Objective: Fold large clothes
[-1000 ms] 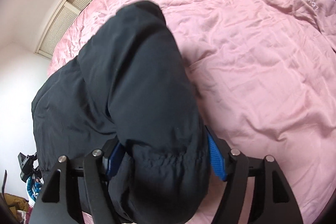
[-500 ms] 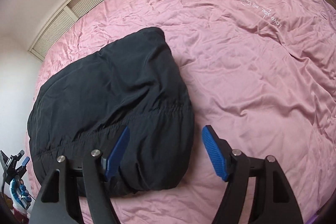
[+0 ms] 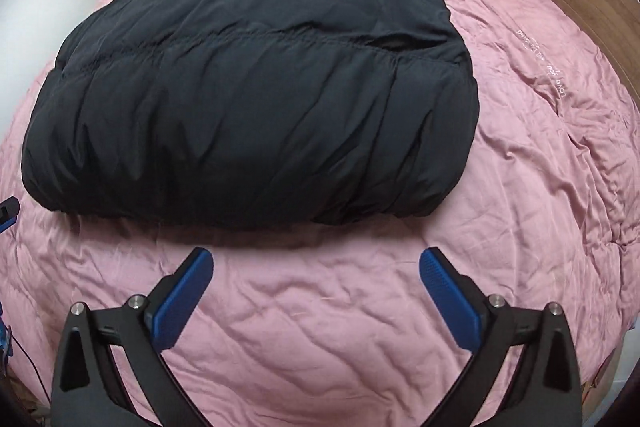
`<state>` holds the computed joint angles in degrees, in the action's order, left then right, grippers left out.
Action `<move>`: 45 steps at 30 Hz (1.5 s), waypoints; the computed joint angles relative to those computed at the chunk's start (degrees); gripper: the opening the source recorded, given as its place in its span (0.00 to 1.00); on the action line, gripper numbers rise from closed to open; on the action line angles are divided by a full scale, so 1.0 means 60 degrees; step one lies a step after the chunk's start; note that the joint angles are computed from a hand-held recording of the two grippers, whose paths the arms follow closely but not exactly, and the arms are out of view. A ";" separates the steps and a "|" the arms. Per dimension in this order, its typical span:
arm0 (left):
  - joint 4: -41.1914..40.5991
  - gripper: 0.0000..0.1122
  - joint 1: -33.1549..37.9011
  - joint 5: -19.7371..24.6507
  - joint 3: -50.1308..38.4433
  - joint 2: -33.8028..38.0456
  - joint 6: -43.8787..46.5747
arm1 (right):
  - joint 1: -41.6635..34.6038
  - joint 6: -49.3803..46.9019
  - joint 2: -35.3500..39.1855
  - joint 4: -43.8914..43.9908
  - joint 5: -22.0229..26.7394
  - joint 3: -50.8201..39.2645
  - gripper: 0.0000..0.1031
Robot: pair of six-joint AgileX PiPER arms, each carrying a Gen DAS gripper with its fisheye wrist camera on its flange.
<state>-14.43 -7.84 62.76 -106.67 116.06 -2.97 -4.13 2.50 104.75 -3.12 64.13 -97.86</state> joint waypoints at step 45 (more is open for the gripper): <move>0.5409 0.89 -0.3821 0.0758 0.0868 -0.1886 -0.4331 | -0.1184 -0.1632 -0.2829 0.0833 -0.0842 0.3430 1.00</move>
<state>18.02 -30.77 67.31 -101.46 104.75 -28.96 -11.23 -7.29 87.77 1.88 59.08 -77.28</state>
